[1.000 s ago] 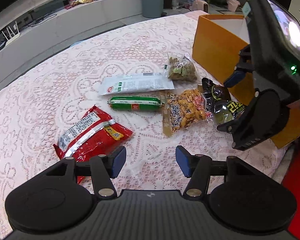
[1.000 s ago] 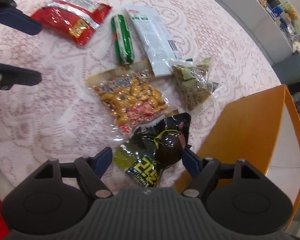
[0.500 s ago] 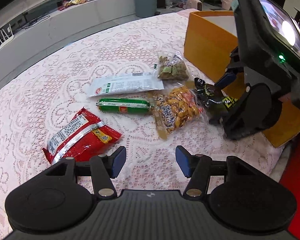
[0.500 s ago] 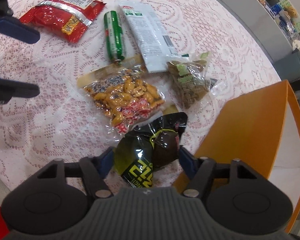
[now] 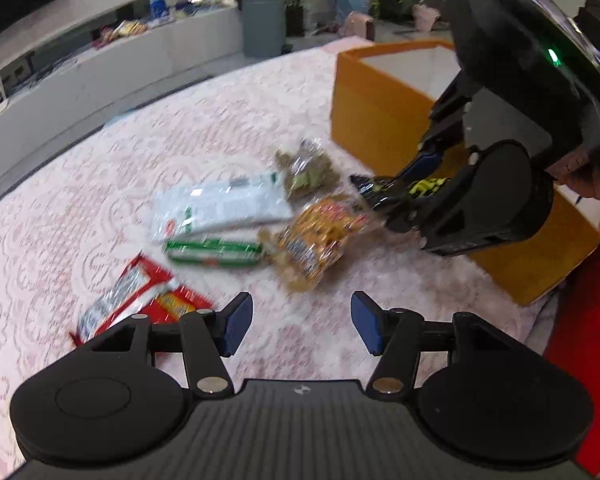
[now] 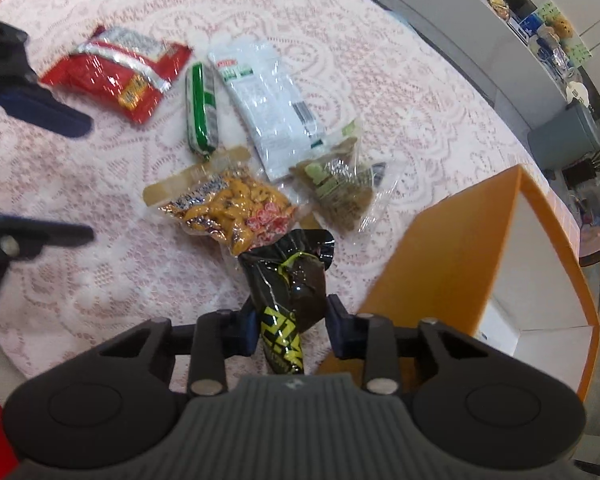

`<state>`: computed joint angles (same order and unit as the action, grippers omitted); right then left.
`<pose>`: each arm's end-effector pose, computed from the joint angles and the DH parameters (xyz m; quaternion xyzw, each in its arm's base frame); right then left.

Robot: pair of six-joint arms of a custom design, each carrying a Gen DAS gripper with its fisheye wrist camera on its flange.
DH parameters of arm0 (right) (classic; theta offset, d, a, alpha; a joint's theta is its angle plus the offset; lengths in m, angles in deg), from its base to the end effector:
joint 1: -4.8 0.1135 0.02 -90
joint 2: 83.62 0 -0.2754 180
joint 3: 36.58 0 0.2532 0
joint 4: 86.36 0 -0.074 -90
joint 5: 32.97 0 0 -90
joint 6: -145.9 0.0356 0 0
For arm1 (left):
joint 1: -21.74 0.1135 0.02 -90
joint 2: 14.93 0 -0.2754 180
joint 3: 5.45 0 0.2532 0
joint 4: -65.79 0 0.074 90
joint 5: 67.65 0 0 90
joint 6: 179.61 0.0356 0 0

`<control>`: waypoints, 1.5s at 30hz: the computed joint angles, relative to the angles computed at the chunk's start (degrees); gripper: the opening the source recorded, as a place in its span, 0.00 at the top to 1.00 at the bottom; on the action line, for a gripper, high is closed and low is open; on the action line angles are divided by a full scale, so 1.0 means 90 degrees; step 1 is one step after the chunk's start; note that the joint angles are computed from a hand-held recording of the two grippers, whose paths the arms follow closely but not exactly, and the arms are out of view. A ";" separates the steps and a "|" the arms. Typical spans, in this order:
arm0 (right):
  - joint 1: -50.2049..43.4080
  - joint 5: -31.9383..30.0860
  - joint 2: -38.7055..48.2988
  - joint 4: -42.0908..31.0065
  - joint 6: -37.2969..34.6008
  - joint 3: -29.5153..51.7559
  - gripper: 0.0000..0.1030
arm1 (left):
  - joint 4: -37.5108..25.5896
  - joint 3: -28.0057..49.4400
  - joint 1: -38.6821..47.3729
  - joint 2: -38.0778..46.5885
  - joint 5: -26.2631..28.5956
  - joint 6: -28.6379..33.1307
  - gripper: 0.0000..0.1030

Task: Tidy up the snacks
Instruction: 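Grasp the black-and-yellow pack with the right tool and lift it, then grasp the nut bag with the left tool while the right holds the black pack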

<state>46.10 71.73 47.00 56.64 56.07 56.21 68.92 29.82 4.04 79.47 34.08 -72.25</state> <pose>0.3272 0.2755 0.0626 -0.3295 0.9264 -0.0722 0.1673 0.2187 -0.0774 0.0805 0.3150 0.8981 -0.0986 0.2906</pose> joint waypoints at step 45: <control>-0.1131 -0.2101 -0.0602 0.0342 0.0120 -0.0268 0.69 | 0.1246 0.1378 -0.1442 0.2288 -0.1426 0.1069 0.63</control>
<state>35.92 52.82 41.58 59.72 57.15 53.80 80.13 42.22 -8.94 100.06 21.25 -62.63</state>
